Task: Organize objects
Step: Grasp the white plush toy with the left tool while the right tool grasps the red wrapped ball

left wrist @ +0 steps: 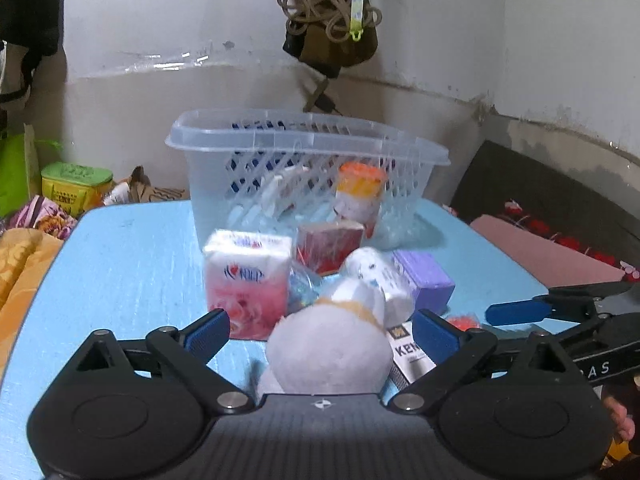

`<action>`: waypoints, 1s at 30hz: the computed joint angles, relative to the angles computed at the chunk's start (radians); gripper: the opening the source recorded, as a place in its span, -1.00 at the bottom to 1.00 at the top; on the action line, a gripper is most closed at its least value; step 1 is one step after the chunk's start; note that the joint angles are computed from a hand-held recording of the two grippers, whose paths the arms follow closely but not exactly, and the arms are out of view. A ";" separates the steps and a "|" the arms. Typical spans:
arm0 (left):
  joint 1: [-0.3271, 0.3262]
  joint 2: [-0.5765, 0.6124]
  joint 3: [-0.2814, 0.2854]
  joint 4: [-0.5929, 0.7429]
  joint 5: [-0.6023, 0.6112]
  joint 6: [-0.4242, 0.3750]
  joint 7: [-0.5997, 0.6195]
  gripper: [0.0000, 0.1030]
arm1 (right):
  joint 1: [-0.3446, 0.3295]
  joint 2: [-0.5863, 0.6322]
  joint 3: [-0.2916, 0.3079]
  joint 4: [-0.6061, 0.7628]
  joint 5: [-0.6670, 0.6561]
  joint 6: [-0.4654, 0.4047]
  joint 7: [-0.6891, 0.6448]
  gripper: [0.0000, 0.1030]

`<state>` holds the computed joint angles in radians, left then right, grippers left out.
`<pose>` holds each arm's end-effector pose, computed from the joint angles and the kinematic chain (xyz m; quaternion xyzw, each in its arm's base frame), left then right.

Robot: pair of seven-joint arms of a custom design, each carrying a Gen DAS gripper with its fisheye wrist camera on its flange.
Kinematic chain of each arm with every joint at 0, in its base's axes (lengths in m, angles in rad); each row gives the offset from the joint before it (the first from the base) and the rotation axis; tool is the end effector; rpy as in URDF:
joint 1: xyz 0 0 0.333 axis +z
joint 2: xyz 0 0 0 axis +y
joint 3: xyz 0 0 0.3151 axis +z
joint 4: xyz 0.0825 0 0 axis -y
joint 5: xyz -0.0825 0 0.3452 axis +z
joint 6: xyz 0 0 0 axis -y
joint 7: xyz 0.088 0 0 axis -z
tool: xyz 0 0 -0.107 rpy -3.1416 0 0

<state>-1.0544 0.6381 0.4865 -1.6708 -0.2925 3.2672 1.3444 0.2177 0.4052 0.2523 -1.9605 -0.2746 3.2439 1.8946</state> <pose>0.5568 -0.4187 0.4183 -0.5232 0.6900 -0.4432 0.2317 0.5640 0.2942 0.4079 -0.7431 0.5110 -0.1693 0.3976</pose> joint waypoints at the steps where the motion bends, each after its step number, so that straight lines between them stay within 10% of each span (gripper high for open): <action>1: -0.009 0.004 0.008 0.001 -0.001 -0.002 -0.003 0.94 | -0.015 0.005 0.018 0.004 0.003 -0.005 -0.003 0.33; 6: 0.008 0.020 -0.010 0.023 0.032 -0.029 -0.008 0.94 | -0.139 0.033 0.159 0.009 0.024 -0.014 -0.050 0.03; 30: -0.008 0.070 0.042 0.049 0.192 -0.023 -0.166 0.43 | -0.068 -0.019 0.041 -0.026 -0.024 0.042 0.039 0.01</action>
<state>-1.0623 0.7076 0.5288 -1.6213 -0.1008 3.2441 1.1783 0.1498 0.3865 0.2932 -1.9861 -0.2986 3.2861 1.9334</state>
